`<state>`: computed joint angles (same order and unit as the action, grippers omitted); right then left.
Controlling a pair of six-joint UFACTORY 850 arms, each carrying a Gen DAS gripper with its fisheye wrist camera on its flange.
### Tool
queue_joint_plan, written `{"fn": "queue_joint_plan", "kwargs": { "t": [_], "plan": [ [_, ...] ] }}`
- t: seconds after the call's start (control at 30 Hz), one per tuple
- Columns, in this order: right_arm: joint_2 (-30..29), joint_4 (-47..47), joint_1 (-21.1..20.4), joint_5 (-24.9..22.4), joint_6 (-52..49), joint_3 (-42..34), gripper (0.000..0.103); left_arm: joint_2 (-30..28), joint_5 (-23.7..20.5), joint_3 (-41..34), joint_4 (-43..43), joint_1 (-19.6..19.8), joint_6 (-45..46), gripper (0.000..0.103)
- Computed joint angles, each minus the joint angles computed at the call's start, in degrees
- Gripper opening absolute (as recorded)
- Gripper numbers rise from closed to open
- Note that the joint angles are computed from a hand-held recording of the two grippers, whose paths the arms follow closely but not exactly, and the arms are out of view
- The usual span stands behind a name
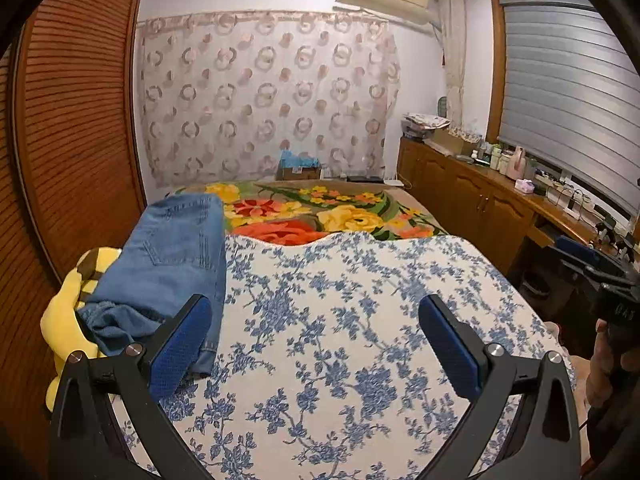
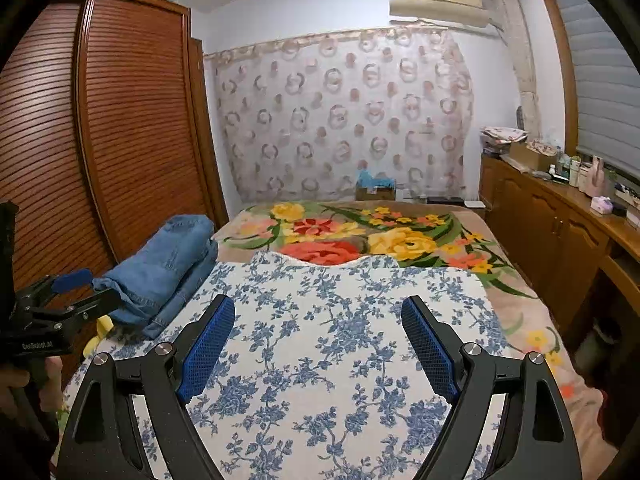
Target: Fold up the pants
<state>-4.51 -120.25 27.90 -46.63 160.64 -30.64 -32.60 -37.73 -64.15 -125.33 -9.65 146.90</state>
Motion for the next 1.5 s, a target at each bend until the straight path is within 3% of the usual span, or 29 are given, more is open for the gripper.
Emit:
{"fn": "queue_joint_plan", "kwargs": {
  "t": [0.6,1.5],
  "plan": [
    [-1.7,-1.4,0.2,-3.2,1.5,0.5,0.087,2.2,-0.5,1.8,-0.8,-0.4,0.6,0.103],
    [-2.0,-3.5,-1.0,-3.3,2.5,0.9,0.087,2.3,-0.8,2.0,-0.5,-0.3,0.3,0.103]
  ]
}}
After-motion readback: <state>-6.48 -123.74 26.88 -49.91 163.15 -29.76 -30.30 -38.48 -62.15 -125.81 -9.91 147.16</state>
